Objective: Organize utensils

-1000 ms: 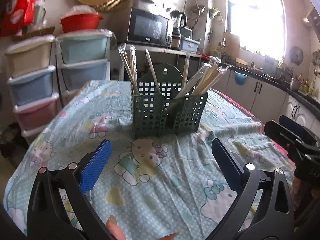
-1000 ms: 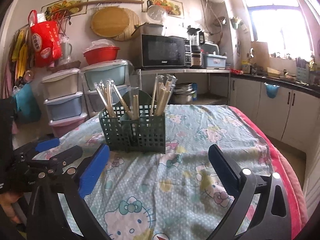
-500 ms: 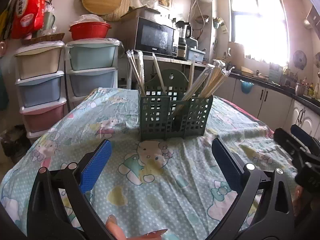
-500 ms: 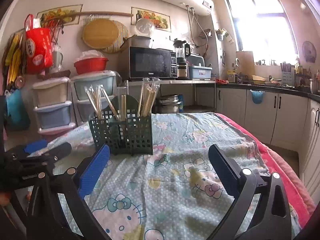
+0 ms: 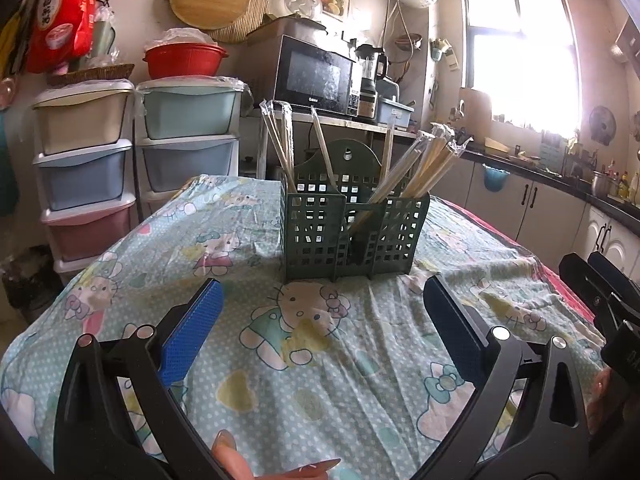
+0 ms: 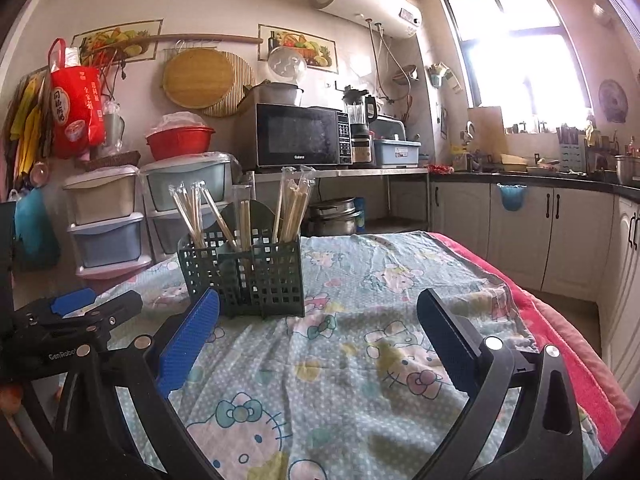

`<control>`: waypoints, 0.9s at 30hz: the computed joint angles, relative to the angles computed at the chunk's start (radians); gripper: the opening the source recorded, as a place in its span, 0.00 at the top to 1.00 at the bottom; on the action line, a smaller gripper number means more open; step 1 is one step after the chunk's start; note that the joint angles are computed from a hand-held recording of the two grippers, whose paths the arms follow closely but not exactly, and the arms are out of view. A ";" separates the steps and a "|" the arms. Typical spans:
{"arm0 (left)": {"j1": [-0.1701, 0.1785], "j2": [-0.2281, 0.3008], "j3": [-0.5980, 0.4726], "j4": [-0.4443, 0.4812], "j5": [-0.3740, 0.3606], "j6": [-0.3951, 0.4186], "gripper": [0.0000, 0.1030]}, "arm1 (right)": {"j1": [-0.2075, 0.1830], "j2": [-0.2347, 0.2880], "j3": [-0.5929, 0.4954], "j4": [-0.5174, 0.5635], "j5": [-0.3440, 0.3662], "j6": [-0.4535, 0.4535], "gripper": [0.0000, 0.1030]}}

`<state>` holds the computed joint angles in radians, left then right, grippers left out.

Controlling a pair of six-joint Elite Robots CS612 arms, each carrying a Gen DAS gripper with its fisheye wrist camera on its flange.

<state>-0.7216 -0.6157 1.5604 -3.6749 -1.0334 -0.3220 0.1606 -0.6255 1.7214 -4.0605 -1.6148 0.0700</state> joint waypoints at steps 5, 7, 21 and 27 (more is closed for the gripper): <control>0.000 -0.001 0.002 -0.001 0.000 -0.002 0.10 | -0.001 0.000 0.001 0.000 0.001 0.001 0.06; 0.000 -0.001 0.001 0.000 -0.001 -0.001 0.10 | 0.000 0.000 0.002 -0.002 0.000 0.001 0.06; 0.000 0.000 0.001 0.000 -0.001 -0.001 0.10 | -0.001 0.000 0.004 -0.009 -0.001 0.001 0.06; 0.001 0.000 0.001 0.000 -0.001 0.000 0.10 | -0.001 0.000 0.005 -0.009 -0.002 0.001 0.06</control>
